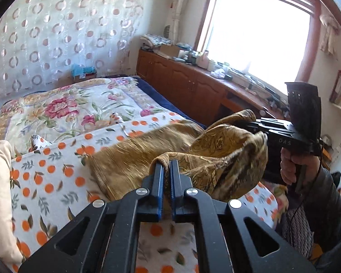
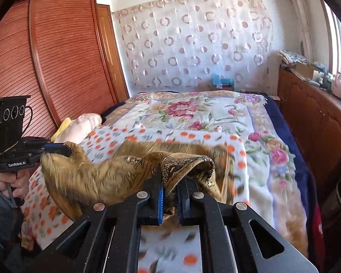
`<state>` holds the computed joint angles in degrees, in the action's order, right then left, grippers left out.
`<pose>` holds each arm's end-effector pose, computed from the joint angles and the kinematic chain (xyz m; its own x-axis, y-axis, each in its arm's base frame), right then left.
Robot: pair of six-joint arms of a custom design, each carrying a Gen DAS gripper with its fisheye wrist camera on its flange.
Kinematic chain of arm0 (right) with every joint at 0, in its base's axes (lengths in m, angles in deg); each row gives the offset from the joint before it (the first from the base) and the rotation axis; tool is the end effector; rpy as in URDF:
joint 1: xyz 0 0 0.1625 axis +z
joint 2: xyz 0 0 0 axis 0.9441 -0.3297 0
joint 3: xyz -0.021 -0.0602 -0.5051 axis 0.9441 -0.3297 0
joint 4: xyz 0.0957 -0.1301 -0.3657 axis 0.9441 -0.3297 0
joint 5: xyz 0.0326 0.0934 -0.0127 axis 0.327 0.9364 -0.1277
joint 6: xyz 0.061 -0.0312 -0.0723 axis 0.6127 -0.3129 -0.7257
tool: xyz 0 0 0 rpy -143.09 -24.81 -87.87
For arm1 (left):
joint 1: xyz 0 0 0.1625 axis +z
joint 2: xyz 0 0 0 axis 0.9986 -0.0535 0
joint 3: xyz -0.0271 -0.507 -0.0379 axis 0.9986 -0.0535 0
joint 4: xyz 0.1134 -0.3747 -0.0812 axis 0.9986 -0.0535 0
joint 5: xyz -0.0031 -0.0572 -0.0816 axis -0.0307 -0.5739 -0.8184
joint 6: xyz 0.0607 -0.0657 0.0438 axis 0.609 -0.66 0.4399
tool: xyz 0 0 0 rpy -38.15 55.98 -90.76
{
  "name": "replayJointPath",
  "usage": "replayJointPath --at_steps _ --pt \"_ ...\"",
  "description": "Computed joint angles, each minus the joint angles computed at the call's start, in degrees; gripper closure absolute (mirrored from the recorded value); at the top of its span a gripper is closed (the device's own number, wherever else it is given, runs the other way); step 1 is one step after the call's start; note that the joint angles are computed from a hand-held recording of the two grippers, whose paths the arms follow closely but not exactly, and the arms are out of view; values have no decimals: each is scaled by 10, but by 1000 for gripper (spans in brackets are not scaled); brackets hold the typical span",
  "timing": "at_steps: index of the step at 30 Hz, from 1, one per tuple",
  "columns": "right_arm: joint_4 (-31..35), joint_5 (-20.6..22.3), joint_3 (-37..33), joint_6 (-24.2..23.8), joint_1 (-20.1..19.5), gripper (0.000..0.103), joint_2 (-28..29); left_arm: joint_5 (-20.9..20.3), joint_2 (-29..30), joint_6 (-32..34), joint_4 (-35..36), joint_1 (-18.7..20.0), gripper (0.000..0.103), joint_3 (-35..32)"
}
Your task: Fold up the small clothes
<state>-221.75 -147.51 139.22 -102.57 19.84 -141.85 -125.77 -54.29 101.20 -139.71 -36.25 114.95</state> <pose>0.1204 -0.5073 0.2555 -0.7563 -0.2912 0.5859 -0.6307 0.5627 -0.5344 -0.2374 -0.5387 0.1446 -0.6642 0.6806 -0.3092 0.7450 0.5686 -0.3487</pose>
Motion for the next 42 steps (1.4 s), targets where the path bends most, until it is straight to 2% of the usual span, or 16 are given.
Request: replayJointPath --at_steps 4,10,12,13,14,16,17,18,21,23,26,31,34,38,41,42 --pt "69 -26 -82 8 -2 95 31 17 27 -10 39 25 97 -64" --pt "128 -58 -145 41 7 94 63 45 49 1 69 41 93 -107" --pt "152 -59 -168 48 7 94 69 51 50 0 78 45 82 -114" --pt "161 -64 -177 51 8 94 74 65 54 2 72 45 61 -118" --pt "170 -68 -184 54 9 89 75 76 56 7 56 44 52 -116" --pt "173 -81 -191 59 10 81 78 79 55 13 47 47 44 -116" --pt "183 -81 -197 67 9 73 78 75 54 11 49 50 35 -117" --pt "183 -83 -200 71 10 63 78 70 52 10 49 51 35 -116" --pt "178 -77 -194 71 12 58 70 69 49 15 48 50 35 -106" --pt "125 -101 -182 52 20 43 75 65 47 16 43 49 35 -95" --pt "75 -100 -160 40 22 38 63 61 41 10 25 47 35 -75" --pt "50 -115 -121 -1 29 38 51 83 41 29 -1 31 35 -44" --pt "77 -113 -109 -19 23 38 53 72 44 26 13 33 35 -47" --pt "128 -99 -129 -25 19 38 57 86 68 23 44 36 35 -79" --pt "175 -105 -156 -31 17 52 64 86 84 13 65 41 35 -105" --pt "186 -113 -164 -34 18 62 67 86 88 10 67 43 35 -110"
